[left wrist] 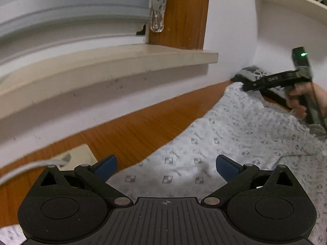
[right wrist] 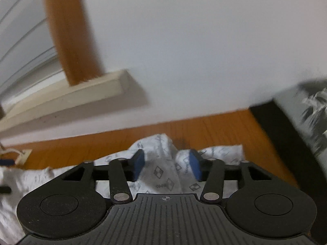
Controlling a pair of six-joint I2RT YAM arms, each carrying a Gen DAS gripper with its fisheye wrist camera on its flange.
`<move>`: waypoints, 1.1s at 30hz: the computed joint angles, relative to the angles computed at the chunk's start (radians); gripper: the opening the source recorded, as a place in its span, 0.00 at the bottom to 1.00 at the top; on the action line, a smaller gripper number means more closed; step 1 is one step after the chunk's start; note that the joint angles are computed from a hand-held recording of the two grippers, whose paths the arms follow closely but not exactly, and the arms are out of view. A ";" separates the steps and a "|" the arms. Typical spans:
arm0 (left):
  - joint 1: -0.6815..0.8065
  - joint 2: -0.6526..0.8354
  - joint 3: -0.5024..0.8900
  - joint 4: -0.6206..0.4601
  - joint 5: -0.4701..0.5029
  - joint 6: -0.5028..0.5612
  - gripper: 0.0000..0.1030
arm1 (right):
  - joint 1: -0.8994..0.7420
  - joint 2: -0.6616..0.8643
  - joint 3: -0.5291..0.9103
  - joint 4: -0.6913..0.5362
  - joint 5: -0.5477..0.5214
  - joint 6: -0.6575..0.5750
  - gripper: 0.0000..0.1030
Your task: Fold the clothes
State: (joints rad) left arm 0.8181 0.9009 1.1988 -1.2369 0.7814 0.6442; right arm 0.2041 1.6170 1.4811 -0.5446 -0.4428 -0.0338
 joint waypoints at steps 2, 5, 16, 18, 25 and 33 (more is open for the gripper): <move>0.022 0.013 -0.002 -0.013 0.037 0.018 1.00 | 0.004 0.043 0.039 -0.011 -0.028 0.027 0.56; 0.024 0.005 -0.011 -0.016 0.042 0.026 1.00 | 0.013 0.074 0.081 -0.048 -0.029 0.024 0.51; -0.009 0.015 -0.010 -0.054 -0.017 0.059 1.00 | 0.001 0.008 0.019 0.011 0.076 0.036 0.05; -0.013 0.025 -0.007 -0.057 -0.019 0.055 1.00 | 0.006 -0.015 -0.010 0.015 0.105 0.034 0.12; -0.033 0.020 -0.008 -0.041 -0.034 0.039 1.00 | -0.108 -0.329 -0.202 -0.020 0.019 -0.109 0.51; -0.177 -0.110 -0.027 0.054 -0.133 -0.042 0.91 | -0.694 -0.598 -0.300 -0.467 -0.409 -0.730 0.47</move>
State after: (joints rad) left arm 0.6416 0.7910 1.1713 -1.1832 0.6484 0.6021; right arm -0.4898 1.0192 1.1807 -1.0114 -0.8518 -0.7638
